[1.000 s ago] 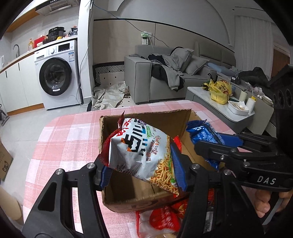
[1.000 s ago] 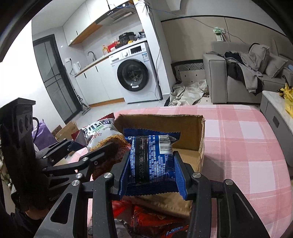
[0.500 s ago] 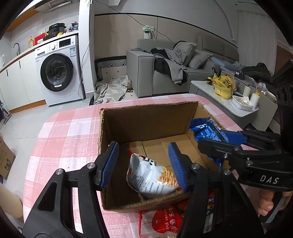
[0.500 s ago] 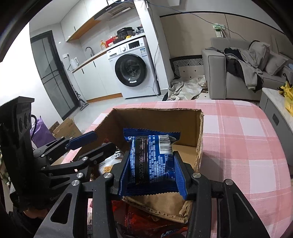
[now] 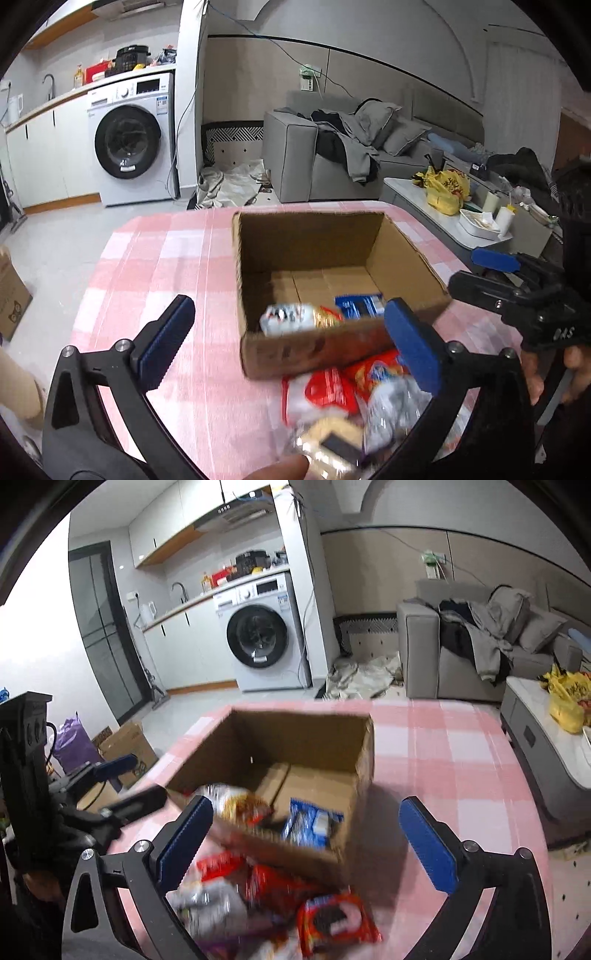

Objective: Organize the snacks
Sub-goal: 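Carry both packs over the cardboard box and open both grippers to drop them, then move both tools back to the pile and grasp the white snack bag with the right gripper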

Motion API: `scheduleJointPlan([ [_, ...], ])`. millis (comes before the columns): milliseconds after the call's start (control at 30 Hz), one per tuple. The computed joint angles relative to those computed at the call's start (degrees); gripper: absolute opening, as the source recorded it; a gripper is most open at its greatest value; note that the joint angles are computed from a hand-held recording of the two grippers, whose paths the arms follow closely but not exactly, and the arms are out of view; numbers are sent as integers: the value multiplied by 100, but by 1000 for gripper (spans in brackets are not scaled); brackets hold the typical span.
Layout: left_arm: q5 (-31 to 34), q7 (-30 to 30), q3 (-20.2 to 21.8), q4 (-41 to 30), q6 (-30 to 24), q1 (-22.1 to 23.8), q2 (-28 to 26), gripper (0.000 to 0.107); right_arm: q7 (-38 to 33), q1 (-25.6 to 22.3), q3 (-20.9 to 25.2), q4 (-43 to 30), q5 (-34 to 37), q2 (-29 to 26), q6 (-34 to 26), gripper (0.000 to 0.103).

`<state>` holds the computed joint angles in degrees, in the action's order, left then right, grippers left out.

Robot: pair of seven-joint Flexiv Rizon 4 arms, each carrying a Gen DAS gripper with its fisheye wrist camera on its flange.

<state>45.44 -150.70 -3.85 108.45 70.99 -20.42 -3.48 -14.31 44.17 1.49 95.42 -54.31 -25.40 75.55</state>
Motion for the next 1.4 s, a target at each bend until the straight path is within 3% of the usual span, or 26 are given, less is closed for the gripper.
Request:
scheduleJointPlan([
  [100,275,-397,-20,336,-82,-34,365,102,138,19,66,337,-37,244,-141,103],
  [300,670,-1058,-435,972,-260,206,1037,102,1112,4,52,802,-1144,609,-136,103],
  [633,464,-956,-1026,1395,-377,581,1489,102,1578,-302,606,1203,-1647,895,-425,103],
  [1067,338,-988,-1350,1558,-298,557,1518,102,1462,-333,924,1611,-1446,1043,-614,103],
  [1400,149,-758,-1311,1695,-148,440,1455,102,1209,-302,1020,1700,-977,1031,-653,103],
])
